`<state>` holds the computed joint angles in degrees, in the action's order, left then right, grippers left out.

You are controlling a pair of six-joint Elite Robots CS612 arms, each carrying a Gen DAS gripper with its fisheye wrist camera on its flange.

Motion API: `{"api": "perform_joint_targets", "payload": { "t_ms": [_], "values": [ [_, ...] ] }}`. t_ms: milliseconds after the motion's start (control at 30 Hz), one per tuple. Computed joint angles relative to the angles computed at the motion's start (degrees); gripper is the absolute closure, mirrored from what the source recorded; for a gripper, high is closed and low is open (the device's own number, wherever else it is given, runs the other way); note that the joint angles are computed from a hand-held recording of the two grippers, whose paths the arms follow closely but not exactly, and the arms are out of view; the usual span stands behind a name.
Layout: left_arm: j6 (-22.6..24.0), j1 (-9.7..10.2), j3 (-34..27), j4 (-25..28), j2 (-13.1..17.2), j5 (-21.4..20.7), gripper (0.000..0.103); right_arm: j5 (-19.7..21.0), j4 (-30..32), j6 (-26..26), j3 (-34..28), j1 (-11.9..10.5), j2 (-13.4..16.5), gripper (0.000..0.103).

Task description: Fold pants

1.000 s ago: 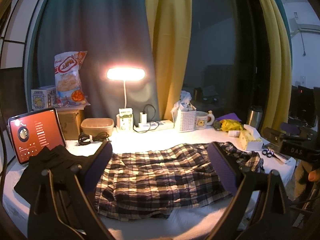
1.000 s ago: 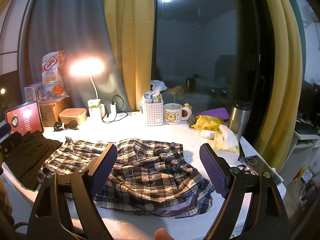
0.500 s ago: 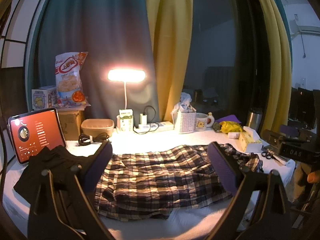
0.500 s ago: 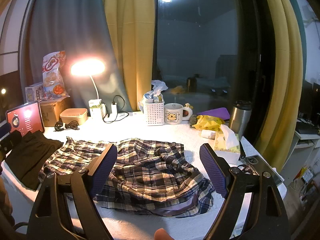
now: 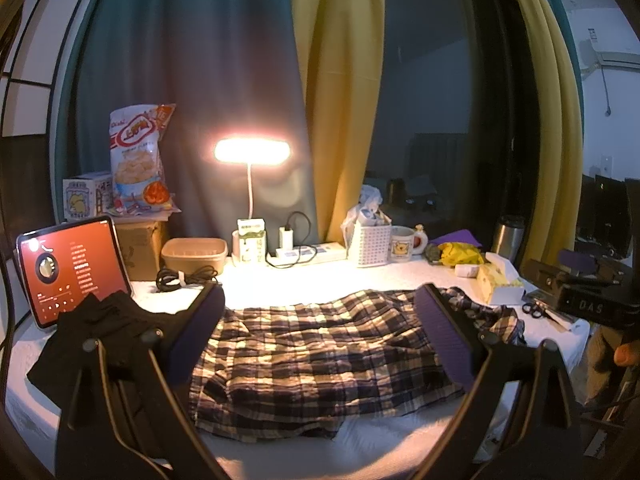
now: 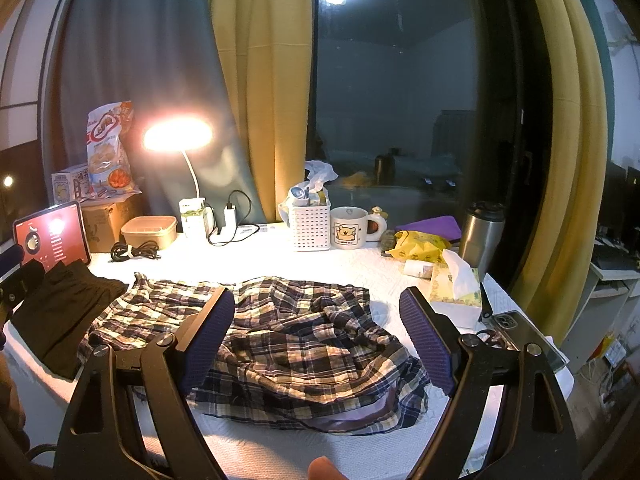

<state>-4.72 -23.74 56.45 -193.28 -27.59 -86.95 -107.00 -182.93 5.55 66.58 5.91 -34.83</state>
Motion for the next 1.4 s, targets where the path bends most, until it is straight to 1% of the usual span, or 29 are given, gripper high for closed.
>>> {"api": "perform_joint_targets", "payload": {
  "t_ms": [667,933,1133,1200,1267,1400],
  "values": [
    [-0.02,-0.07,-0.55,0.64,0.20,-0.46,0.006,0.00,0.27,0.12,-0.05,0.05,-0.03,0.016],
    [-0.92,0.05,-0.79,1.37,0.32,-0.48,0.006,-0.33,0.94,0.29,-0.31,0.62,0.17,0.016],
    [-1.03,0.24,-1.05,1.47,0.54,-0.69,0.006,0.11,1.18,0.27,-0.30,0.28,0.21,0.016],
    [-0.98,0.30,-1.38,1.72,0.74,-1.06,0.006,0.46,1.87,0.25,-0.68,0.07,0.43,0.016],
    [-0.69,0.55,-2.62,3.00,1.30,-2.45,0.006,0.63,3.00,0.40,-1.35,-0.06,0.82,0.016],
    [2.09,0.50,-6.87,6.52,3.30,-2.48,0.006,0.76,5.99,0.75,-3.38,-0.44,1.95,0.016]
  ]
}}
